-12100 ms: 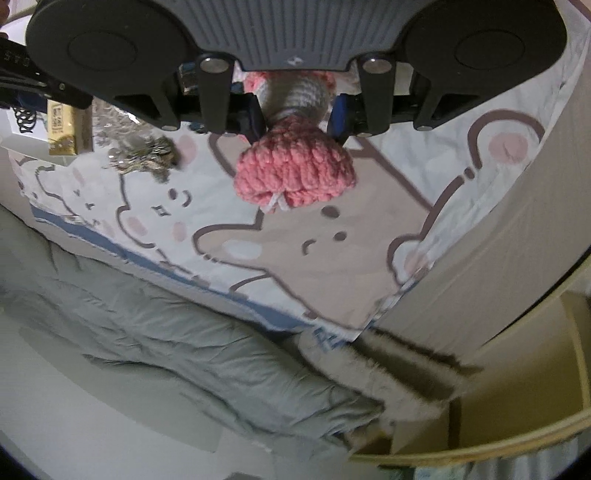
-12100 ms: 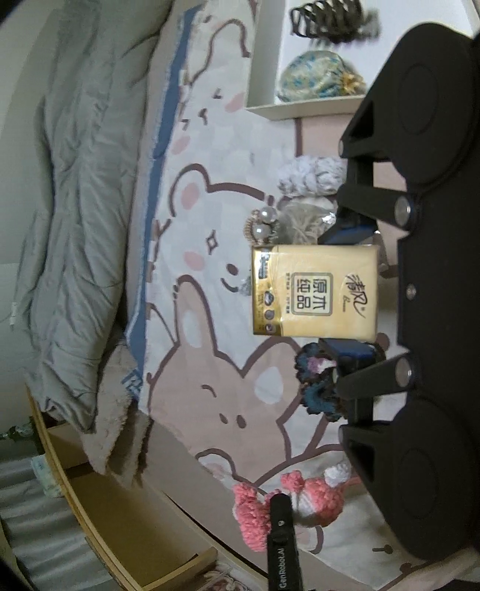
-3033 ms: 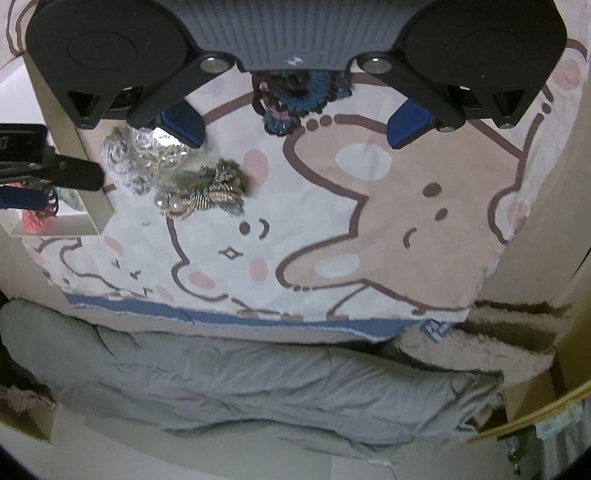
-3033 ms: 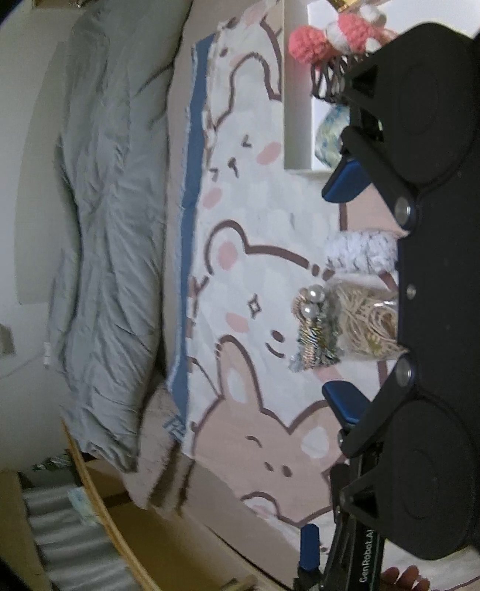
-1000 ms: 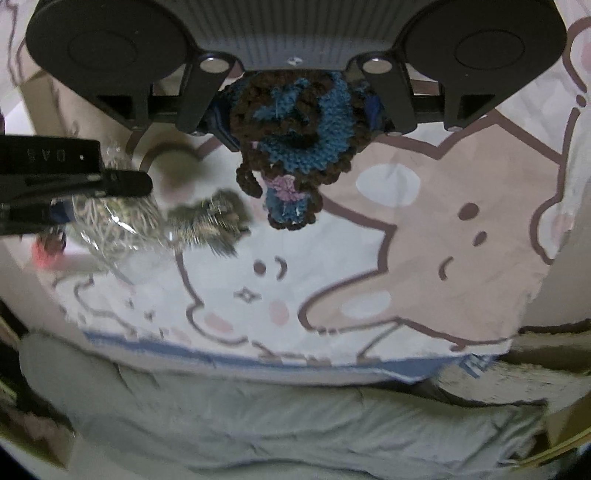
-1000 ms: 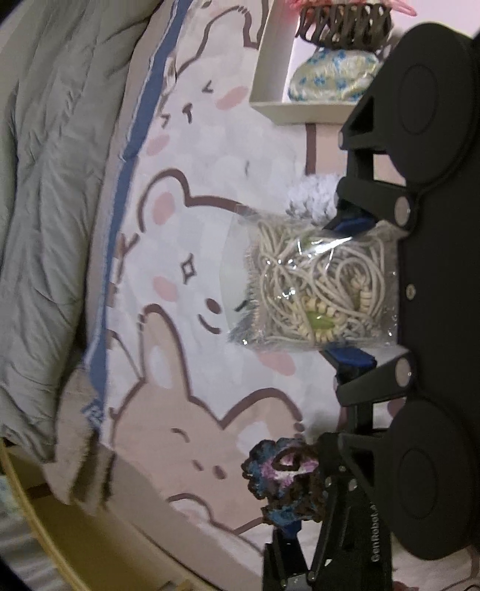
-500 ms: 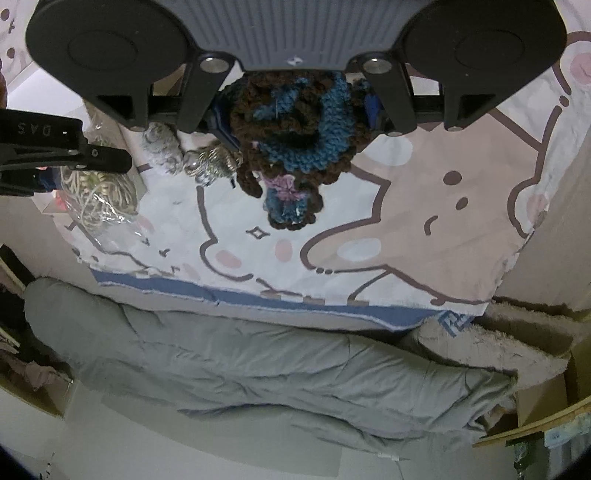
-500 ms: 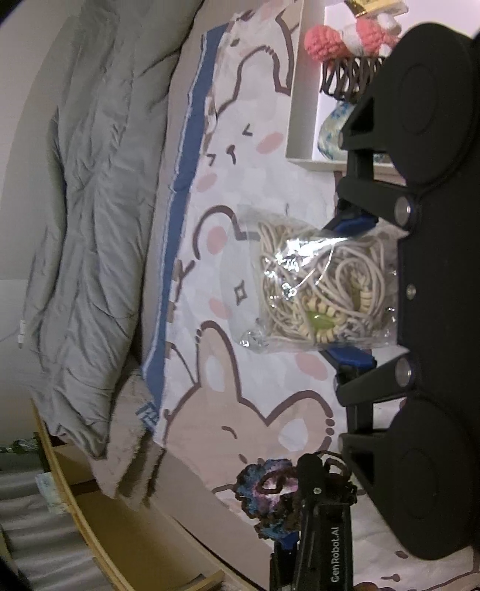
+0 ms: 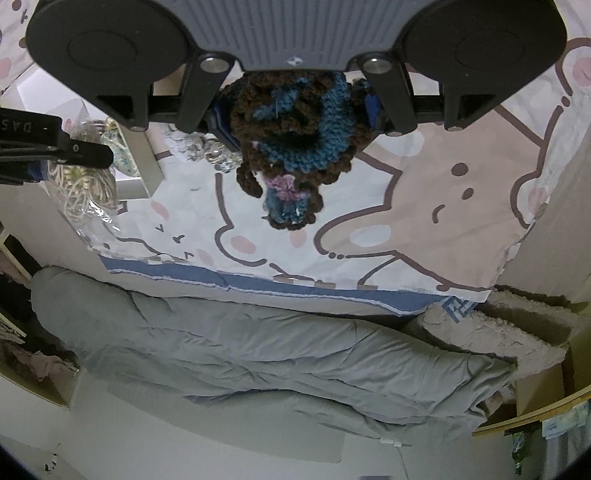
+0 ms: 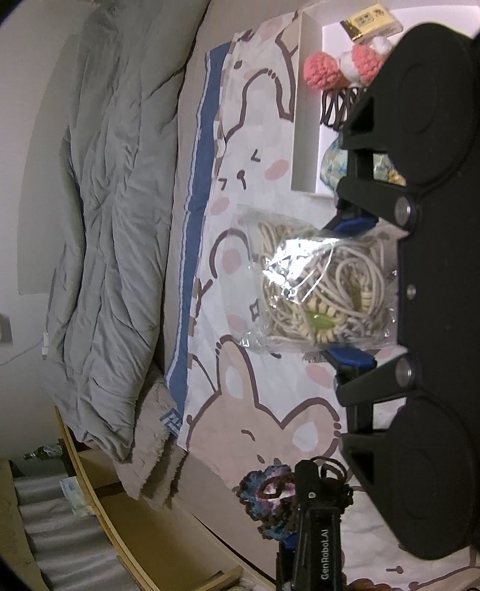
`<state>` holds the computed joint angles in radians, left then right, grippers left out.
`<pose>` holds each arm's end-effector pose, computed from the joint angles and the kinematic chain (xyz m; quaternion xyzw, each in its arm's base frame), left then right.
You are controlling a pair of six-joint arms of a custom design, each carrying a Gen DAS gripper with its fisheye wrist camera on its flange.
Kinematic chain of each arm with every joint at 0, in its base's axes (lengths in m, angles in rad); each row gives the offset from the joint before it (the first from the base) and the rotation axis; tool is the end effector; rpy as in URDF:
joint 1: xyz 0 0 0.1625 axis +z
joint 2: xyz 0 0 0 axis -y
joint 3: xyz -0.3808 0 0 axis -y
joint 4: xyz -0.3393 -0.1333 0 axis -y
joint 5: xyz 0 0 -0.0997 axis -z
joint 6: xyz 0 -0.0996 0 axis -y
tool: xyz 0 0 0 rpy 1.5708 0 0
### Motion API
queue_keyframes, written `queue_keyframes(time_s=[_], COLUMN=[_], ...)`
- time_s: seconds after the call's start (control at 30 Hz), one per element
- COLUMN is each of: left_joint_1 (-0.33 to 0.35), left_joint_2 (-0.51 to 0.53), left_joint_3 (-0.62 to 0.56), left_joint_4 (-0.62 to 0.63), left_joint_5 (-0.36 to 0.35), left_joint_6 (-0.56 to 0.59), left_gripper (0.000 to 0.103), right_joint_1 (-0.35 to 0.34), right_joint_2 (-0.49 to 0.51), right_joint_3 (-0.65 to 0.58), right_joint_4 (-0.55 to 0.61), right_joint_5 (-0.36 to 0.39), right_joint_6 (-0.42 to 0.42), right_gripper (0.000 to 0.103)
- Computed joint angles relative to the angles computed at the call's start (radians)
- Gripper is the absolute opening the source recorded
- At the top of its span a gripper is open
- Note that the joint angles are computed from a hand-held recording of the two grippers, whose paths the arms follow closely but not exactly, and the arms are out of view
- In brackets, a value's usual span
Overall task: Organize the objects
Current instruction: 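Carry the scrunchie and bag of hair ties over the white box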
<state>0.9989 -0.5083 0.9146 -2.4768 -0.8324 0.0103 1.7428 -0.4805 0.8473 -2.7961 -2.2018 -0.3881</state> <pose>-0.2467 -0.7535 0.1969 0.1739 0.8912 -0.3185 0.2721 0.2070 -0.7562 0.2397 0.1148 -0.8664 0.3629 0.3232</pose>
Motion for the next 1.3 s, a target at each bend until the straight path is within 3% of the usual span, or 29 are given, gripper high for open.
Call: queue_keyframes(time_s=[0.73, 1.3], left_joint_1=[-0.072, -0.116], left_joint_2=[0.182, 0.458], left_joint_3=[-0.190, -0.575], left_joint_4=[0.093, 0.320], left_joint_5=[-0.150, -0.294], left_joint_6=[-0.001, -0.022], left_gripper=[0.064, 0.064], right_joint_1=[-0.066, -0.156], right_joint_2=[-0.257, -0.425], right_joint_3=[0.347, 0.551], right_joint_4=[-0.200, -0.292], right_joint_5=[-0.094, -0.117], right_joint_6=[-0.015, 0.008], right_gripper=[0.060, 0.060])
